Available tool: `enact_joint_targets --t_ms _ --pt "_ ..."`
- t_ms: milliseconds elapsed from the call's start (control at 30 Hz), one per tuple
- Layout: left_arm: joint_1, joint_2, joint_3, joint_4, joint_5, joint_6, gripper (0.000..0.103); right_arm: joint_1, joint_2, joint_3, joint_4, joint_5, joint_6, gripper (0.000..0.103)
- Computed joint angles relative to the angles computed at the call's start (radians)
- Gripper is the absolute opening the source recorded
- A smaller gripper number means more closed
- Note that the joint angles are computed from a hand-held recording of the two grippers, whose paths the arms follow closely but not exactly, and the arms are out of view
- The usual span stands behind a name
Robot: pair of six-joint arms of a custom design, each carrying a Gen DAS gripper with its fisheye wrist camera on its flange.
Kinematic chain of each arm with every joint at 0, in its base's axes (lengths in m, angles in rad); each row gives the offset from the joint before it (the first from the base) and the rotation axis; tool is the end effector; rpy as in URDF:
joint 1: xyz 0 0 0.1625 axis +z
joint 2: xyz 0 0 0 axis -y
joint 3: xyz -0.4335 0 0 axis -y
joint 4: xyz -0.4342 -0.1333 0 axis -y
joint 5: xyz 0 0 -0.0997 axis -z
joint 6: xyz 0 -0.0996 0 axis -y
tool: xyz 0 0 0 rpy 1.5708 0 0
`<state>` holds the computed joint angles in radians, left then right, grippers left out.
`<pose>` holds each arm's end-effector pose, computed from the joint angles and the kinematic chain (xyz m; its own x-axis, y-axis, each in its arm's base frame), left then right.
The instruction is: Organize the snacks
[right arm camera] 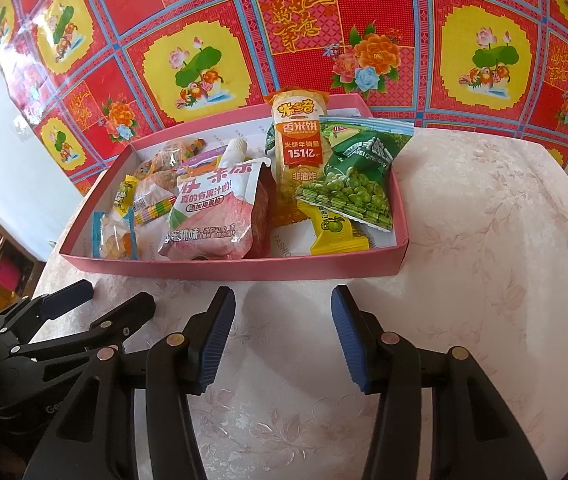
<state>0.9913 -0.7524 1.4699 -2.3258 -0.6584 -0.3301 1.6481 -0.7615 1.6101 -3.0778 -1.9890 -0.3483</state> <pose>-0.2308 -0.7400 0.1161 -0.6771 0.0225 -0.7356 0.3465 0.8916 -0.2917 0.1494 -0.7260 0.1248 -0.8536 -0.1026 0.5108 -0.3749 0.8017 -0.4655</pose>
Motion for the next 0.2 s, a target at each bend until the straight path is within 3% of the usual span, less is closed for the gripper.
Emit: enact_joint_targets --t_ms 200 --pt "0.0 0.001 0.0 -0.001 0.0 -0.001 0.081 -0.001 -0.001 0.001 0.001 0.002 0.001 0.052"
